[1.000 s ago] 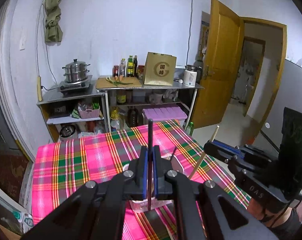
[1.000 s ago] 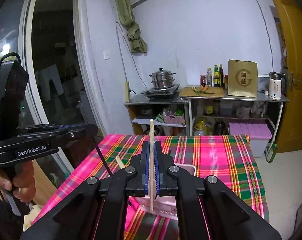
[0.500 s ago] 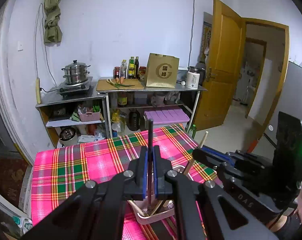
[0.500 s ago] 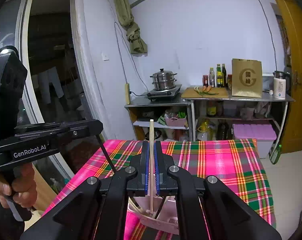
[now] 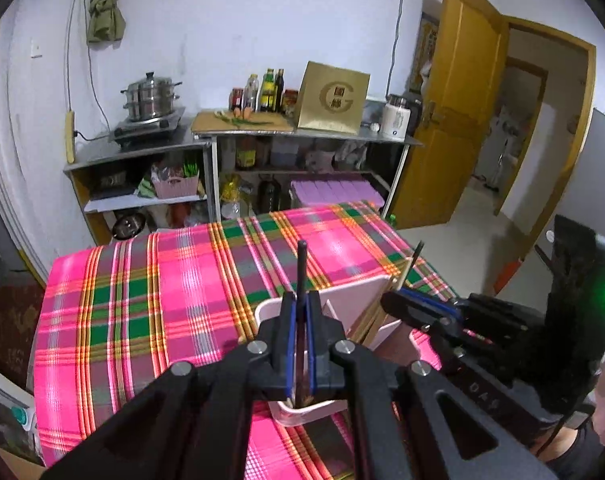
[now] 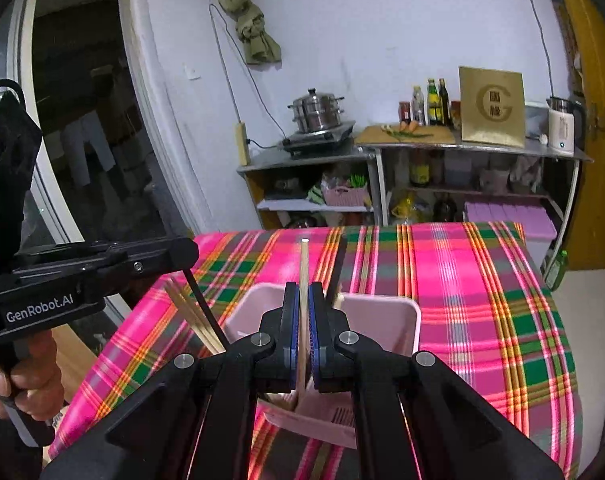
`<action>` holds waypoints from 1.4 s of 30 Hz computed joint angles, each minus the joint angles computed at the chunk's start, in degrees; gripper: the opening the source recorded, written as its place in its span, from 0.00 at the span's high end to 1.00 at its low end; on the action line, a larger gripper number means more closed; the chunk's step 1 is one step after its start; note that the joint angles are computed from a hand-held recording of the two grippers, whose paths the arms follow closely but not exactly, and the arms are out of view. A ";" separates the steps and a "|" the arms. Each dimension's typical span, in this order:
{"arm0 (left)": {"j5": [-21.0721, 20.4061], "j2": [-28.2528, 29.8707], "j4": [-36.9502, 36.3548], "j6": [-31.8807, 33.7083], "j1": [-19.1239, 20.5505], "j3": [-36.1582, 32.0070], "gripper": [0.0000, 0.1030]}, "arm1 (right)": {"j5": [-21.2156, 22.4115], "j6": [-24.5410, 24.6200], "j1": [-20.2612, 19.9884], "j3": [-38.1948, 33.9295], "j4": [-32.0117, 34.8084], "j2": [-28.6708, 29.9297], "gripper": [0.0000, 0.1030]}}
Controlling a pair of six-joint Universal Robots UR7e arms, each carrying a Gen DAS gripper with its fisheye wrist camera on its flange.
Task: Organize utensils
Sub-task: 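Open both tools to release the chopsticks into the basket, then move both tools back down toward the loose wooden chopsticks on the cloth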
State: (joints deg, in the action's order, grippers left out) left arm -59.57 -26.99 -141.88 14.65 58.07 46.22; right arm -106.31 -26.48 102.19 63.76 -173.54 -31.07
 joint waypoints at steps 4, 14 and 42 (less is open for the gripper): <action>0.74 -0.58 -0.11 -0.48 0.12 1.56 0.95 | -0.56 -0.50 0.02 0.06 0.76 -0.23 0.96; 0.98 -3.39 -3.77 -2.44 0.10 7.05 0.91 | -2.04 0.01 -0.03 3.60 0.22 -2.41 0.80; 3.60 -20.85 -31.02 -4.28 -2.61 47.53 0.73 | 0.17 -0.43 0.47 38.06 -21.86 -17.14 0.78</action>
